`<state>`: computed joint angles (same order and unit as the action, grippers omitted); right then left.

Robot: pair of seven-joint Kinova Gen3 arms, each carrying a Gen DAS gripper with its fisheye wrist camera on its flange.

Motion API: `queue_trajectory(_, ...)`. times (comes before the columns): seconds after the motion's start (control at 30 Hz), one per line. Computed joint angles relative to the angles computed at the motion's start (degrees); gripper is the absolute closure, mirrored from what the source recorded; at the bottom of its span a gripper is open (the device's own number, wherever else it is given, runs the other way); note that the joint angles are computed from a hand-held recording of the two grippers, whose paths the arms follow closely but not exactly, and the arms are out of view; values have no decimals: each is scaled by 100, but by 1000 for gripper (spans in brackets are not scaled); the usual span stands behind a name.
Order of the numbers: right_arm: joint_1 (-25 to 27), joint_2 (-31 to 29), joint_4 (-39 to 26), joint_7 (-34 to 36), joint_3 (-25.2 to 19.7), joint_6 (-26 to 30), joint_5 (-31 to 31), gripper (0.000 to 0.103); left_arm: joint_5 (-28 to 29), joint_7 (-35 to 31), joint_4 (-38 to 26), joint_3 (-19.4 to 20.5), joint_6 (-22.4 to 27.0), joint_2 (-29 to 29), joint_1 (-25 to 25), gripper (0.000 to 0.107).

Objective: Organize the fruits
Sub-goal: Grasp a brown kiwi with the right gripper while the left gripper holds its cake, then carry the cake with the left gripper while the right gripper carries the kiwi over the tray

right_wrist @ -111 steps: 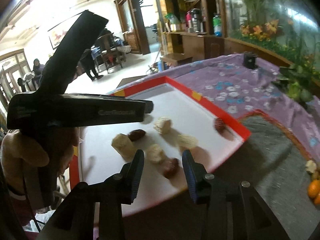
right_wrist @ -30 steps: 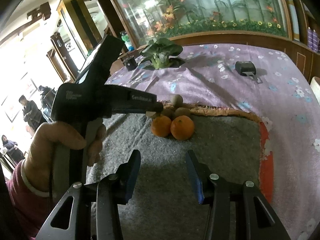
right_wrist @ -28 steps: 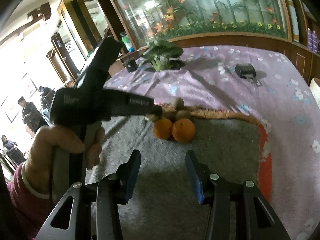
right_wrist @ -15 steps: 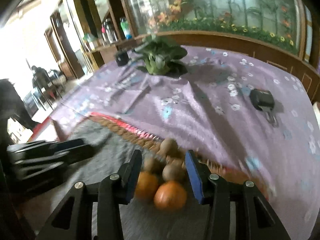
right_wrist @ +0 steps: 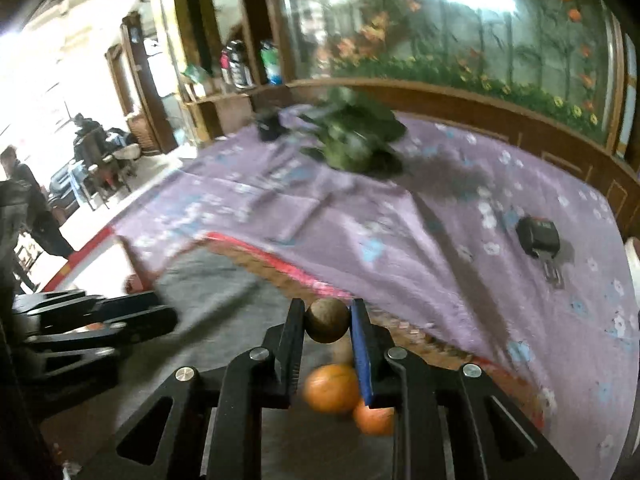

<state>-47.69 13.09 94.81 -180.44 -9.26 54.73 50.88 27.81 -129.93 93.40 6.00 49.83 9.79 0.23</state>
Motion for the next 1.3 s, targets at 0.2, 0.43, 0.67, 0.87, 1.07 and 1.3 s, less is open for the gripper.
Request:
queue_trajectory(0.2, -500, 267, -452, -99, -130, 33, 251, 81, 65, -340, 267, -211, -88, -321, -264, 84)
queue_trajectory(0.43, -979, 675, -952, -145, 79, -249, 286, 81, 252, -801, 482, -499, -157, -500, -642, 84)
queue_trajectory(0.67, -1216, 1043, -1514, 185, 267, -509, 64, 81, 427, -1093, 446, -712, -70, -419, -1072, 84)
queue_trajectory(0.87, -1331, 1466, -2225, 1076, 368, -564, -475, 81, 572, -1218, 154, -855, 283, -161, -1561, 84)
queue_trajectory(1.07, -1371, 1862, -2824, 1953, 469, -680, -1044, 81, 523, -1163, -39, -905, 378, 34, -1972, 84)
queue_trajectory(1.3, -1294, 2238, -3333, 2894, 497, -789, -1862, 82, 407, -933, -196, -866, 472, 278, -2200, 84)
